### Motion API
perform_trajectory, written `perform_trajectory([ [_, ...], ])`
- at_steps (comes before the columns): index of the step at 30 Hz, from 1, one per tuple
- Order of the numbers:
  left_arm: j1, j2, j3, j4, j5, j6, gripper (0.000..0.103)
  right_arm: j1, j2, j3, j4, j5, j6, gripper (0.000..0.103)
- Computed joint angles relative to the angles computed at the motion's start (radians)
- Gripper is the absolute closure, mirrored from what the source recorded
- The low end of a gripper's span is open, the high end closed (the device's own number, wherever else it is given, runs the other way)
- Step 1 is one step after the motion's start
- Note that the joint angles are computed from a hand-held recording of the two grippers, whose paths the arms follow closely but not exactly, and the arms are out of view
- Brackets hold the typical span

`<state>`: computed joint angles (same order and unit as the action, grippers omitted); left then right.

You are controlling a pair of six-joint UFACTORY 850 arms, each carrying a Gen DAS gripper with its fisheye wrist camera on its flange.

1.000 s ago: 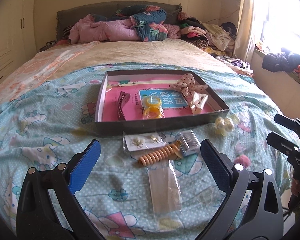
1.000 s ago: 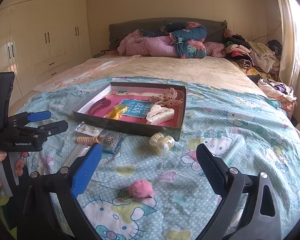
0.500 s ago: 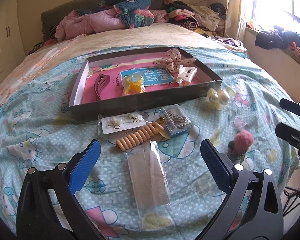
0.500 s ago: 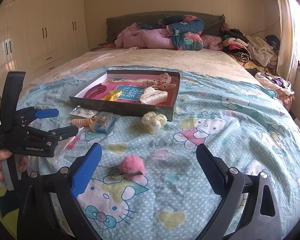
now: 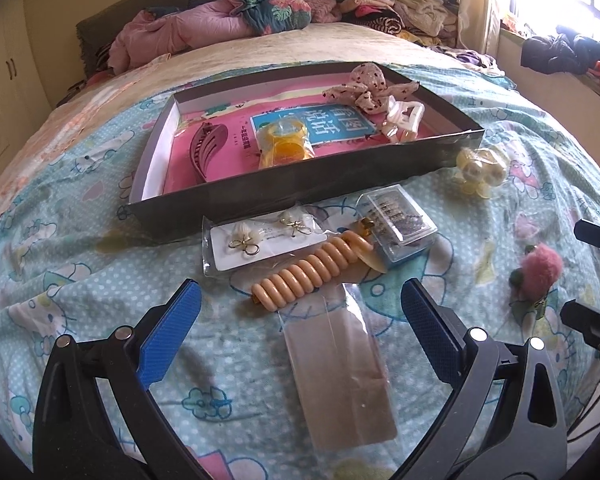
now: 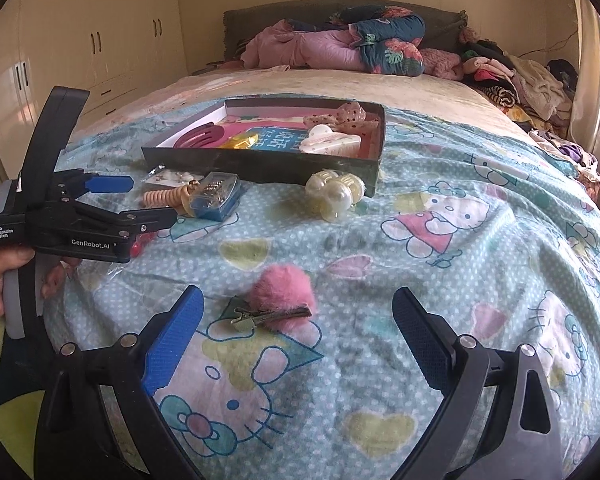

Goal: Organize jewelry
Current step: 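Grasp the coiled orange hair tie with the left tool while the right grasps the pink pompom pin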

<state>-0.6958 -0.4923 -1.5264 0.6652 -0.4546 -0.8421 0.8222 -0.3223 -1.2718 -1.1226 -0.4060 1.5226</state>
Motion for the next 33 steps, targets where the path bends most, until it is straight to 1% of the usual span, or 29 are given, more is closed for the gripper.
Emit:
perform_trajectory([
  [5,0.009,-0.026,-0.025,-0.061,-0.007,0.081,0.012,-0.011,-0.027,-0.011,0.025,0.020,-0.018,0.010],
  [10,0.019,-0.034,-0.032,-0.106,0.012,0.137,0.012,-0.021,-0.044,-0.016,0.062,0.038,-0.042,0.010],
  [17,0.031,-0.061,-0.074,-0.184,0.024,0.250,0.012,-0.024,-0.053,-0.021,0.043,0.055,-0.028,0.010],
  [19,0.037,-0.074,-0.094,-0.239,0.023,0.314,0.020,-0.026,-0.059,-0.028,0.047,0.054,-0.041,0.010],
  [20,0.037,-0.076,-0.097,-0.238,0.022,0.322,0.023,-0.025,-0.063,-0.033,0.047,0.054,-0.043,0.010],
  [22,0.036,-0.075,-0.097,-0.249,0.022,0.347,0.044,-0.025,-0.070,-0.043,0.050,0.059,-0.054,0.010],
  [24,0.037,-0.072,-0.097,-0.285,0.022,0.383,0.054,-0.025,-0.080,-0.054,0.057,0.058,-0.067,0.011],
  [27,0.036,-0.063,-0.088,-0.305,0.020,0.410,0.064,-0.026,-0.090,-0.064,0.057,0.058,-0.073,0.014],
  [29,0.036,-0.053,-0.077,-0.325,0.022,0.427,0.067,-0.024,-0.095,-0.071,0.067,0.053,-0.092,0.019],
  [31,0.038,-0.042,-0.064,-0.352,0.024,0.442,0.075,-0.022,-0.097,-0.073,0.076,0.049,-0.111,0.024],
  [33,0.041,-0.033,-0.054,-0.384,0.028,0.461,0.076,-0.020,-0.097,-0.074,0.085,0.050,-0.123,0.028],
])
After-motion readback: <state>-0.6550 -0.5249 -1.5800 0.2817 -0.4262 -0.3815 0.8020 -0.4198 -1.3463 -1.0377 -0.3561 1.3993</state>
